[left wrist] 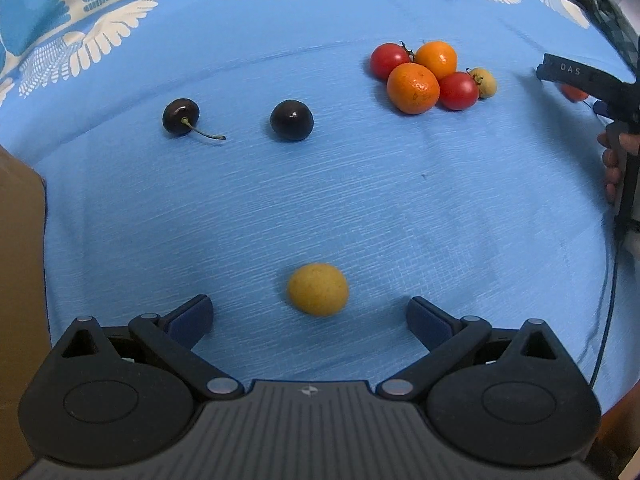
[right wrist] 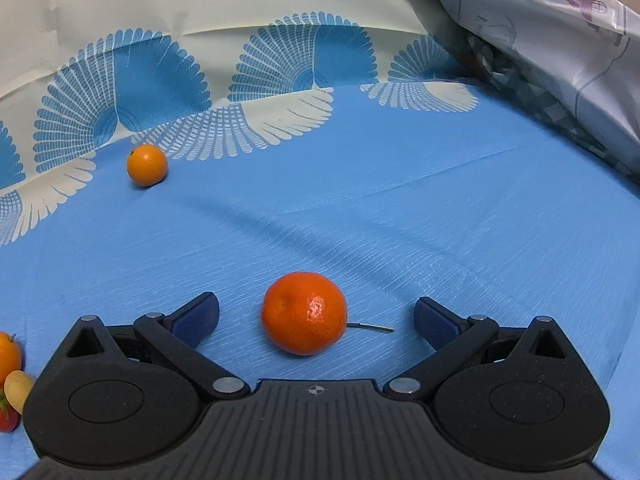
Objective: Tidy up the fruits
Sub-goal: 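Grasp the yellow fruit with the left tool while the right tool grasps the mandarin, then carry the yellow fruit and mandarin over the cardboard box with both tools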
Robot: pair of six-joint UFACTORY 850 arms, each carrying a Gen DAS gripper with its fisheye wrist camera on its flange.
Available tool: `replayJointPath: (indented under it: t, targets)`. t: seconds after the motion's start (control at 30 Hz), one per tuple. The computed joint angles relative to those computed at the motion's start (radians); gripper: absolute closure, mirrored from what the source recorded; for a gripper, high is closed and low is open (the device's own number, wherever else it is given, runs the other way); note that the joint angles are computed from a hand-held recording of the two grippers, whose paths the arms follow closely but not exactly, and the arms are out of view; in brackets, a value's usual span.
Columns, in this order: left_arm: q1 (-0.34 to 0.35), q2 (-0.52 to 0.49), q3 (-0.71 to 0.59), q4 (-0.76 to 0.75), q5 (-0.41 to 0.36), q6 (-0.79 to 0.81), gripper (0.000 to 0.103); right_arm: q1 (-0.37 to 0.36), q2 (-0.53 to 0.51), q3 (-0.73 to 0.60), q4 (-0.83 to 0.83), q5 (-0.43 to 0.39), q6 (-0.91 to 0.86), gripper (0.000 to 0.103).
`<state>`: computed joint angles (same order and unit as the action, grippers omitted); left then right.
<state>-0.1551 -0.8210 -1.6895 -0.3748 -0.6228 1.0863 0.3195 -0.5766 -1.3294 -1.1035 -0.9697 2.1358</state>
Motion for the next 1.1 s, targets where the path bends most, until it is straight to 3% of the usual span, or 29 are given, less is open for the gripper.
replayJointPath:
  t: [0.07,0.1,0.13,0.17,0.2,0.23,0.27,0.57,0.73,0.87,1.1]
  targets:
    - [-0.01,0.019,0.023,0.019,0.017,-0.027,0.002,-0.003,0.003,-0.009,0.021,0.004,-0.018,0.005]
    - [-0.012,0.025,0.03,0.019,0.018,-0.032,0.005,0.003,0.01,-0.004,0.014,0.001,-0.007,0.02]
    - [-0.011,0.036,0.041,0.001,0.015,-0.018,0.015,0.01,0.016,0.001,0.011,-0.006,-0.006,0.043]
    - [-0.01,0.049,0.057,-0.028,0.02,0.01,0.036,0.012,0.022,0.002,0.014,-0.004,-0.019,0.054]
    - [-0.007,0.065,0.074,-0.062,0.024,0.054,0.048,0.011,0.028,0.001,0.025,0.002,-0.037,0.063]
    - [-0.008,0.076,0.085,-0.065,0.03,0.069,0.069,0.01,0.031,-0.004,0.051,-0.002,-0.058,0.063]
    - [-0.009,0.082,0.089,-0.062,0.026,0.076,0.072,0.01,0.034,-0.01,0.079,-0.011,-0.074,0.063]
    - [0.061,0.154,0.105,-0.215,-0.066,0.192,0.072,0.111,0.112,-0.005,0.06,-0.069,-0.045,0.063]
    - [0.136,0.186,0.063,-0.298,-0.192,0.225,0.072,0.197,0.13,-0.038,0.084,-0.108,-0.033,0.063]
    - [0.21,0.206,0.03,-0.356,-0.281,0.24,0.072,0.287,0.118,-0.098,0.095,-0.144,-0.019,0.063]
    - [0.324,0.225,-0.036,-0.417,-0.35,0.253,0.072,0.43,0.012,-0.313,0.076,-0.187,-0.077,0.063]
